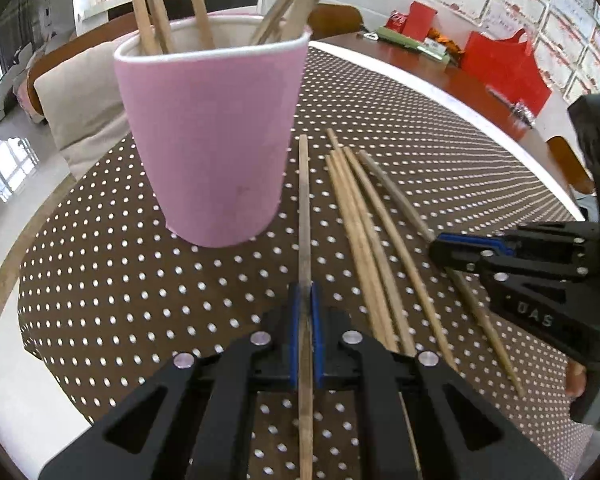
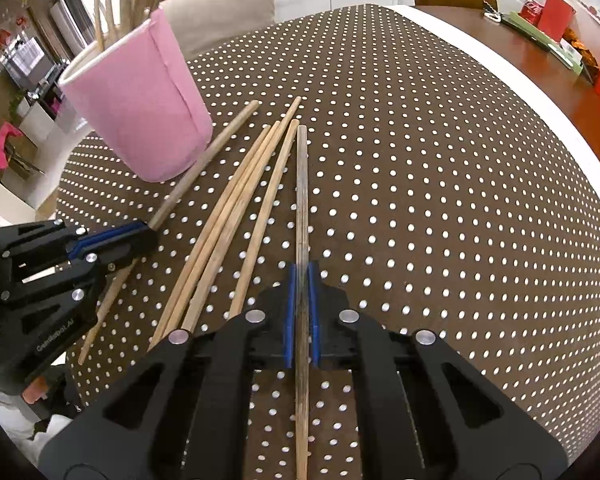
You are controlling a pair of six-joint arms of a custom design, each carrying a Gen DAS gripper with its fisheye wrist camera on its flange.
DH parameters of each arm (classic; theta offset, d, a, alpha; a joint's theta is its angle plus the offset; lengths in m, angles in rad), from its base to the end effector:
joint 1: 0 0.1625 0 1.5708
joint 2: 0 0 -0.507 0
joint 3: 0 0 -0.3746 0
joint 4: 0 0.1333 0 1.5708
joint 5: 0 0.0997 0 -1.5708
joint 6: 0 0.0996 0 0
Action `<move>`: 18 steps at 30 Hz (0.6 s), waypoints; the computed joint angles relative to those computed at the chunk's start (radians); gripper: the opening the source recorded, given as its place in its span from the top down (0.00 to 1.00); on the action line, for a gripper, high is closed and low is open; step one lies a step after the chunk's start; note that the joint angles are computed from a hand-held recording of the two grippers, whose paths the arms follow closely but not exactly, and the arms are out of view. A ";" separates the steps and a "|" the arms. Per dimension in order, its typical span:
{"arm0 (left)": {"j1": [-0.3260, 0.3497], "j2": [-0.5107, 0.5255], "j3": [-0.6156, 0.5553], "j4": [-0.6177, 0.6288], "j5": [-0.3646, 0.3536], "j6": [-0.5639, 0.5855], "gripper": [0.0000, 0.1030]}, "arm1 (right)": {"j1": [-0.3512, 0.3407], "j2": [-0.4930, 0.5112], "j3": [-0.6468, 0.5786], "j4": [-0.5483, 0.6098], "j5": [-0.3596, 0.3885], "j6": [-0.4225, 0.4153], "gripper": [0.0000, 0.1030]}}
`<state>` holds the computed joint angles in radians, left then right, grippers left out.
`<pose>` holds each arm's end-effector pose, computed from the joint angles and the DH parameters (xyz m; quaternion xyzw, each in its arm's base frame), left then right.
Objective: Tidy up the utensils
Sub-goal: 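Close the right tool on a chopstick while the left tool grasps another, then raise both held chopsticks upright above the pink cup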
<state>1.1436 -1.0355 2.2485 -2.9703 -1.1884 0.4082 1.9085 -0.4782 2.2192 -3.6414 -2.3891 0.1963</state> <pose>-0.0541 -0.5302 0.1754 0.3804 0.9006 -0.0932 0.1883 0.2238 -0.4546 -0.0055 -0.0012 -0.9074 0.2487 0.3388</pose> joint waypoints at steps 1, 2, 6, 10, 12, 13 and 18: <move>0.002 -0.010 0.008 -0.004 -0.015 0.004 0.94 | 0.005 0.008 0.011 -0.037 0.005 -0.004 0.94; 0.005 -0.020 0.015 -0.003 -0.035 0.008 0.94 | 0.010 0.014 0.021 -0.062 0.007 -0.002 0.94; 0.006 -0.055 0.041 -0.021 -0.084 0.027 0.94 | 0.028 0.033 0.048 -0.177 0.012 -0.012 0.94; 0.000 -0.076 0.056 -0.047 -0.140 0.040 0.94 | 0.065 0.056 0.073 -0.297 -0.003 -0.018 0.94; 0.004 -0.094 0.067 -0.061 -0.176 0.059 0.94 | 0.084 0.066 0.082 -0.367 -0.009 -0.030 0.94; 0.007 -0.106 0.074 -0.068 -0.204 0.073 0.94 | 0.097 0.072 0.084 -0.407 -0.010 -0.037 0.94; 0.017 -0.150 0.099 -0.083 -0.322 0.147 0.94 | 0.155 0.102 0.087 -0.618 -0.023 -0.111 0.94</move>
